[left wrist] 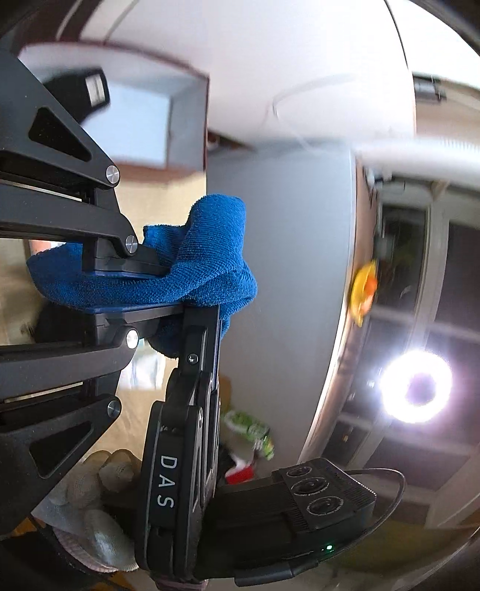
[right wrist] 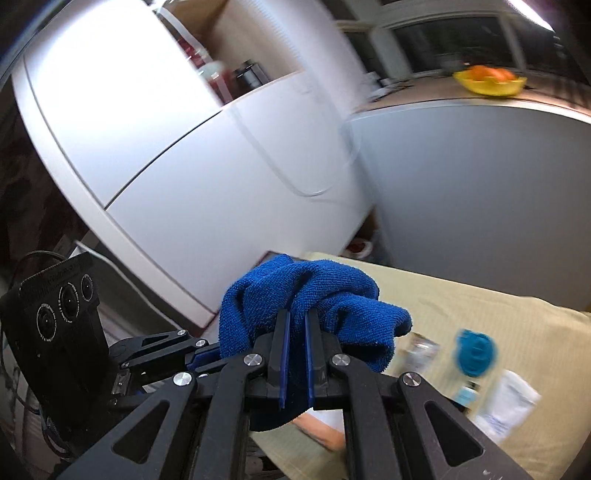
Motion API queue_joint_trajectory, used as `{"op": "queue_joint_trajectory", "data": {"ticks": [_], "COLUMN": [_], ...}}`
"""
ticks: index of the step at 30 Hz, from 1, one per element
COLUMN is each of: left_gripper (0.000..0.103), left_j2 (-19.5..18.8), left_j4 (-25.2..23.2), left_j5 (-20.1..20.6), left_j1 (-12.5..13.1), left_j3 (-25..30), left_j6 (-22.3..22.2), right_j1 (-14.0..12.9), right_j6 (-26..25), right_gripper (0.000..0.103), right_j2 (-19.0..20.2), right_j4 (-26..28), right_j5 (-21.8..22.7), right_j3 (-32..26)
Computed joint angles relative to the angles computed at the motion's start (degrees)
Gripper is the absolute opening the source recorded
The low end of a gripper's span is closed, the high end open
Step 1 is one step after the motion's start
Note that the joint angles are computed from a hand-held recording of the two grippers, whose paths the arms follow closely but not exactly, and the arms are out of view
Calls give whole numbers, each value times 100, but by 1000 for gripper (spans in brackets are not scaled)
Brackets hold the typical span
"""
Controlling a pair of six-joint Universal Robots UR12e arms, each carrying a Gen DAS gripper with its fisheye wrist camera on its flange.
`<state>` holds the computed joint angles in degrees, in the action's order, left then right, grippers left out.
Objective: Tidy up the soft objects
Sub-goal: 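Lift the blue hat with the right gripper and carry it over the shoebox, then open the right gripper to drop the blue hat into the shoebox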
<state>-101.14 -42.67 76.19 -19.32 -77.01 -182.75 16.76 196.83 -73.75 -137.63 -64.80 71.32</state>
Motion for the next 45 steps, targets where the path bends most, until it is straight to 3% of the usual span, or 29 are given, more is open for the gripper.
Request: {"op": "queue_joint_trajectory", "data": {"ticks": [6,14,27,29,30,31,32,33,34,39,45], "left_gripper": [9,9,9,12,21,37,46,59,65,66,66], "left_j2": [205,89,-290,-333,-345,-352,-349,-327,-309,-209,-45], "left_j4": [58,-2,-441,-544,-605,-665,-671,-611,-583,-646,-378], "left_j5": [201,202,293,421,443,466,523,600,672,738,705], "left_j1": [391,727,880,855,848,841,830,815,806,795,738], "left_j3": [-307,-392,-189,-142,-127,-111,-118,-157,-186,-300,-482], "left_j6": [-176,-481,-673,-651,-638,-644,-668,-697,-713,-775,-799], "right_j1": [337,576,684,688,691,687,681,683,690,651,588], "right_j6": [-171,-327,-440,-501,-508,-527,-525,-497,-451,-371,-432], "right_gripper": [7,7,7,10,10,19,37,48,61,63,64], "right_j2": [654,1473,2199,2231,2231,2228,2212,2190,2135,1945,1532], "right_j4": [432,1107,1891,1972,1980,2016,2019,1975,1830,1694,1447], "right_j5": [161,203,-120,-181,-239,-271,-297,-370,-518,-677,-823], "right_j3": [-887,-1985,-2857,-2912,-2914,-2920,-2903,-2874,-2779,-2536,-2011]}}
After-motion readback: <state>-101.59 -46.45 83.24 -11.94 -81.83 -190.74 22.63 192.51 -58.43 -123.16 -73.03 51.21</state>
